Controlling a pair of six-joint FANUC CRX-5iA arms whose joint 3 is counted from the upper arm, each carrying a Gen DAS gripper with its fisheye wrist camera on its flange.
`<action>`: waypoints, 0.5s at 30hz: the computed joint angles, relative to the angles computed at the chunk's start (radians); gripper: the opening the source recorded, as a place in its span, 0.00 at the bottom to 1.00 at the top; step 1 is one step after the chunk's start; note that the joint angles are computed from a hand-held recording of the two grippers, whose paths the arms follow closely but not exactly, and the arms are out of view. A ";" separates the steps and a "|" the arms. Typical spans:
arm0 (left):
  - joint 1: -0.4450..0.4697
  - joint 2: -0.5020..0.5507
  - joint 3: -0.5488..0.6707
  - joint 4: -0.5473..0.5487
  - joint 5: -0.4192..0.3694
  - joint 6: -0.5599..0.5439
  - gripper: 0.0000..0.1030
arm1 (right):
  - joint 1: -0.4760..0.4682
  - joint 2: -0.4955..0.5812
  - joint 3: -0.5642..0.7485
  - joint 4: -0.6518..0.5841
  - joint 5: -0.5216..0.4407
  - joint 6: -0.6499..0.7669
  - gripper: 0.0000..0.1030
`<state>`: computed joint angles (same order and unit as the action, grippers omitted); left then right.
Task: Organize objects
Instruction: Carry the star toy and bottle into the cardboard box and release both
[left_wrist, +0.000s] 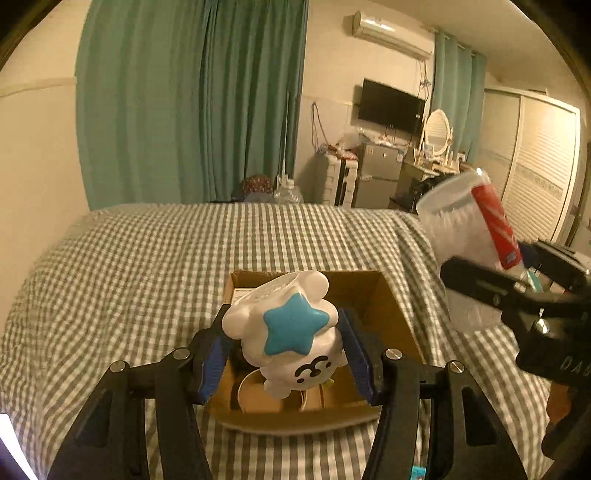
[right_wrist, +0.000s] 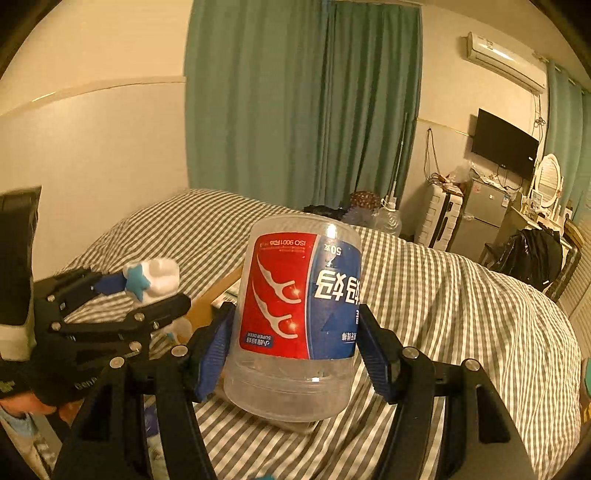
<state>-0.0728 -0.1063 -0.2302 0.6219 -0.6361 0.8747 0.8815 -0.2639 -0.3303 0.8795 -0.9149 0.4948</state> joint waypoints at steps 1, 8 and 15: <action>-0.008 0.028 0.019 -0.015 0.000 0.011 0.57 | -0.027 0.019 0.018 -0.015 0.018 0.022 0.62; -0.028 0.169 0.104 -0.101 -0.048 0.084 0.57 | -0.148 0.133 0.076 -0.142 0.136 0.130 0.62; -0.020 0.197 0.075 -0.072 -0.054 0.044 0.57 | -0.196 0.195 0.083 -0.266 0.192 0.190 0.62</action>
